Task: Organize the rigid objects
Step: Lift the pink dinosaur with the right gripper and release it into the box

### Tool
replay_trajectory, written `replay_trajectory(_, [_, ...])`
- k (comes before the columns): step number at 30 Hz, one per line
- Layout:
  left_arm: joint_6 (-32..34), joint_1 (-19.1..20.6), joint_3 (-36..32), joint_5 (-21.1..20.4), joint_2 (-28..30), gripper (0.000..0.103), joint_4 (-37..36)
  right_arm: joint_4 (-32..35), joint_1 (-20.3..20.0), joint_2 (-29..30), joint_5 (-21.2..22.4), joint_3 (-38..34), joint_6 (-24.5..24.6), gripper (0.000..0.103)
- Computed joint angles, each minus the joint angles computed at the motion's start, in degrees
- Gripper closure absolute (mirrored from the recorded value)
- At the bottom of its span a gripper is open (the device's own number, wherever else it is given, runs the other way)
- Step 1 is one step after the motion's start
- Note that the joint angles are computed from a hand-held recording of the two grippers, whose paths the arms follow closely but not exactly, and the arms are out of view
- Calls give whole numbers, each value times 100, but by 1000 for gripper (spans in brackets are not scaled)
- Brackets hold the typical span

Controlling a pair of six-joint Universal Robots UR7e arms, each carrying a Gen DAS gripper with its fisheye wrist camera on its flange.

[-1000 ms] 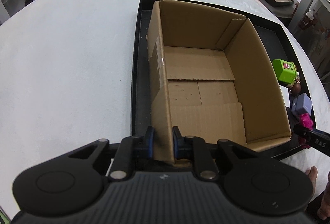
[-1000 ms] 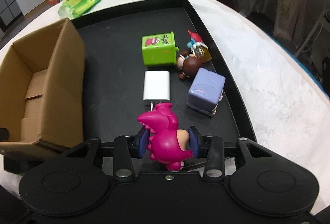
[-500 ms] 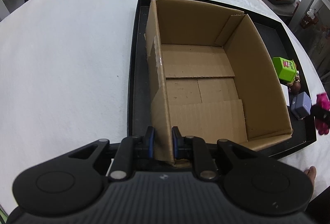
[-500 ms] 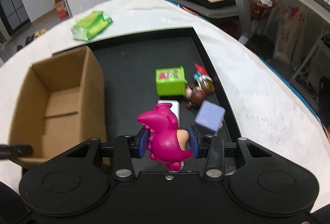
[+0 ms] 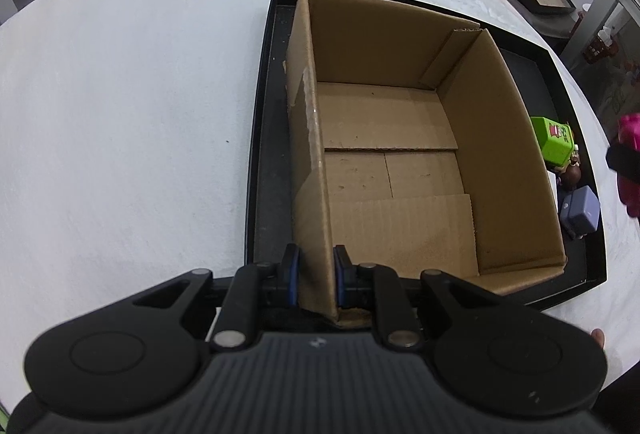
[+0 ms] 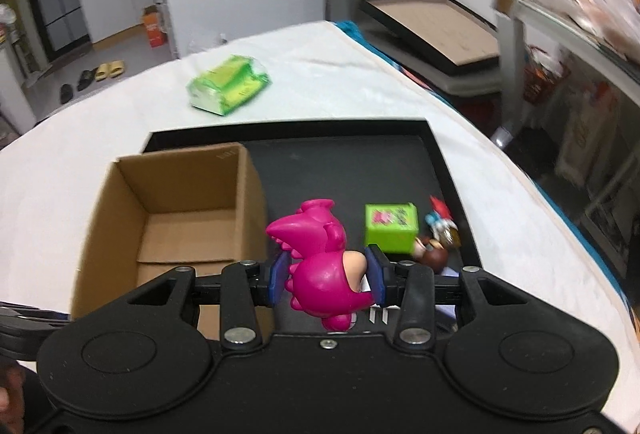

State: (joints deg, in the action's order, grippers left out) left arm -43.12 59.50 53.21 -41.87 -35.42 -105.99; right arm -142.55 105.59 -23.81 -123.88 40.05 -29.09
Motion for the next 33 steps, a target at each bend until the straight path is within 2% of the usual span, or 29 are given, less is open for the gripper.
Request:
replay_trajectory(7, [-245,-4,45,32,2,87,-100,26,109,209,164,-206,-389,63])
replay_trajectory(14, [-469,18,90,-105,-51,86,-132,167,176,390,408,-367,-808,63])
replay_trajectory(21, [-716,20,91,-78,-63,87,-122,823,240,736,553,-959,-932,63])
replay_trajectory(28, [-1099,16,-133,15,36,87,198,1631,270,1091,807,-1752,-869,63])
replay_trajectory(33, [-1357,5,-224,79,60,87,374,2121,274,1407,1018,-2393,-1047,63])
